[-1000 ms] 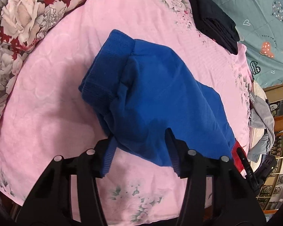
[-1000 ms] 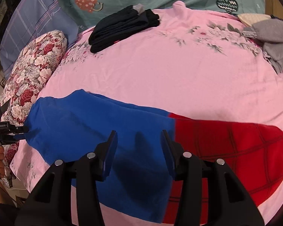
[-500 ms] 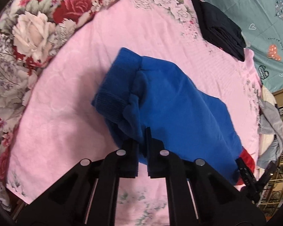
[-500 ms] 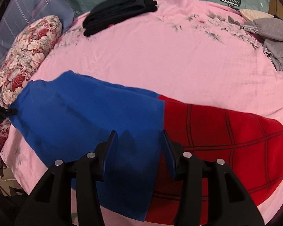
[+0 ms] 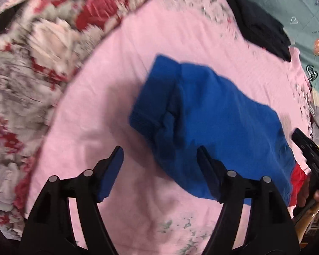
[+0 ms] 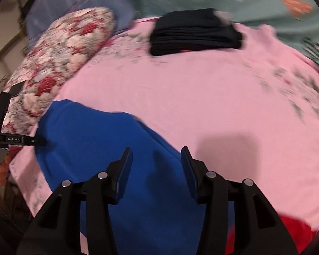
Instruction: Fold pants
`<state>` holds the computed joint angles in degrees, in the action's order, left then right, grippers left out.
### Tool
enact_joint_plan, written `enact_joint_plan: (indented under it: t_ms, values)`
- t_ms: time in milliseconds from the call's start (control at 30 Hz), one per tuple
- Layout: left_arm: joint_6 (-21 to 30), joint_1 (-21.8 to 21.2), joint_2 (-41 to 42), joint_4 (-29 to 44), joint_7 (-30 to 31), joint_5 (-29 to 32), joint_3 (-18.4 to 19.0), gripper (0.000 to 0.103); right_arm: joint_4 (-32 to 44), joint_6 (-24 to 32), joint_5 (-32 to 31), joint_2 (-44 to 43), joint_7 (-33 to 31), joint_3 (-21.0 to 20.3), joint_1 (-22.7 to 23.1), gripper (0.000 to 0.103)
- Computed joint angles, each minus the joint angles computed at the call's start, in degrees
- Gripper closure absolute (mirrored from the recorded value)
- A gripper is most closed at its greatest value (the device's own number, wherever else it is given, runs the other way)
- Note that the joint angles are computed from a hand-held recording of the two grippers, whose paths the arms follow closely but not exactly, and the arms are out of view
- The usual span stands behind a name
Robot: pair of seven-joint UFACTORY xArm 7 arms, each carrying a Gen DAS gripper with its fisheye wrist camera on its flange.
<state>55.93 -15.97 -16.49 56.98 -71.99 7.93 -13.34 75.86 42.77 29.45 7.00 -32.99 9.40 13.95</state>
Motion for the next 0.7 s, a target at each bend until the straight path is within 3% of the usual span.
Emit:
enact_joint_plan:
  t_ms: [133,233,300,333,400,433,500,567,633,700]
  values:
    - [-1.39,1.59,-4.44,-1.29,-2.39,2.76,-0.54,0.022,12.47,6.80,-7.10,11.50,5.54,0.92,2.11,0.060]
    - [-0.36,3.43,-1.97,1.95,-3.27,8.10,-2.25,0.014,15.20,6.56,-11.09,14.75,8.54,1.06,3.46,0.064]
    - [-0.44,3.97,2.36,5.25,-1.97,13.22,-2.87,0.010,15.12,5.98,-9.22,14.99,8.36,2.06,2.44,0.096]
    - [1.28,3.68,4.76,7.20,-1.22,14.43,-2.82,0.010,15.27,5.82,-8.21,14.84,7.73,2.51,1.88,0.099]
    - [8.27,3.69,11.78,12.77,1.42,14.69,-3.04,0.010,14.33,2.85,-7.88,13.87,7.65,2.52,1.81,0.099]
    - [9.54,2.07,12.93,12.95,1.23,14.50,-1.23,0.010,14.65,2.74,-6.86,13.95,7.42,2.79,1.30,0.099]
    - [5.50,1.24,12.96,9.62,-0.34,14.48,0.69,0.006,15.91,4.24,-6.00,15.14,7.61,2.92,0.79,0.099]
    - [5.43,0.65,12.57,8.58,-1.47,14.93,1.91,0.002,15.87,3.48,-10.09,16.25,9.42,1.71,2.49,0.097]
    - [6.06,0.36,11.46,8.21,-0.83,13.17,2.82,0.002,14.55,1.32,-11.53,15.30,9.98,1.49,2.69,0.083]
    - [5.73,0.40,9.25,7.12,-0.84,11.42,3.23,0.002,13.54,2.20,-6.54,13.24,8.15,2.97,-0.22,0.080]
